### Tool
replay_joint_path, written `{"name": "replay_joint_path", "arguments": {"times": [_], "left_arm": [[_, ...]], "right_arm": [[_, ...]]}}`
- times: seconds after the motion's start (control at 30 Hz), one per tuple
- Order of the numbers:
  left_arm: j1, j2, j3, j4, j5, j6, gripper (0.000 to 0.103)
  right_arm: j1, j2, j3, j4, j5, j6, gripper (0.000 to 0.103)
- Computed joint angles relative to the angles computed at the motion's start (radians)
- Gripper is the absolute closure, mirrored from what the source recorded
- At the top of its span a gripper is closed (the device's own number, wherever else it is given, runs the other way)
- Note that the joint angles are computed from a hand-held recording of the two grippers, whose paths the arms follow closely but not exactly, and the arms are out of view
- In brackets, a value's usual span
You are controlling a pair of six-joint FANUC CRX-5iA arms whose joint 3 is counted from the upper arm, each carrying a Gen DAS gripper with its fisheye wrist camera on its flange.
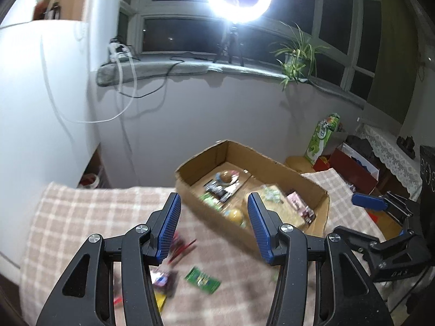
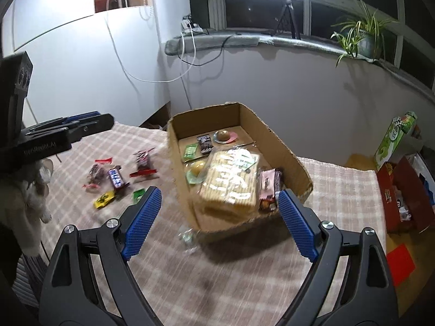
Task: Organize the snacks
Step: 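Move both open tools back over the remaining snacks, then grasp the yellow candy with the left tool while the right tool grasps the green candy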
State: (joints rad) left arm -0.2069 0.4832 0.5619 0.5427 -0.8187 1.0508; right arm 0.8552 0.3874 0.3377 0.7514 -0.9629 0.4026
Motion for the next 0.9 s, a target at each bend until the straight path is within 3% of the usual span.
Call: {"name": "replay_joint_path", "arguments": {"times": [0.2, 0.37, 0.67, 0.83, 0.9], "left_arm": [[0.062, -0.13, -0.222, 0.088, 0.06, -0.065, 0.053], [0.109, -0.205, -0.342, 0.094, 0.089, -0.056, 0.053], [0.156, -0.207, -0.415, 0.116, 0.07, -0.102, 0.053], [0.146, -0.146, -0.384, 0.125, 0.007, -0.135, 0.053], [0.138, -0.124, -0.367, 0.122, -0.009, -0.145, 0.054]], "right_arm": [[0.045, -0.052, -0.115, 0.099, 0.056, -0.134, 0.013], [0.066, -0.067, -0.156, 0.095, 0.107, -0.167, 0.013], [0.071, 0.026, -0.033, -0.073, 0.097, -0.004, 0.013], [0.05, 0.141, 0.149, -0.211, 0.042, 0.178, 0.014], [0.044, 0.196, 0.241, -0.255, -0.009, 0.262, 0.019]]}}
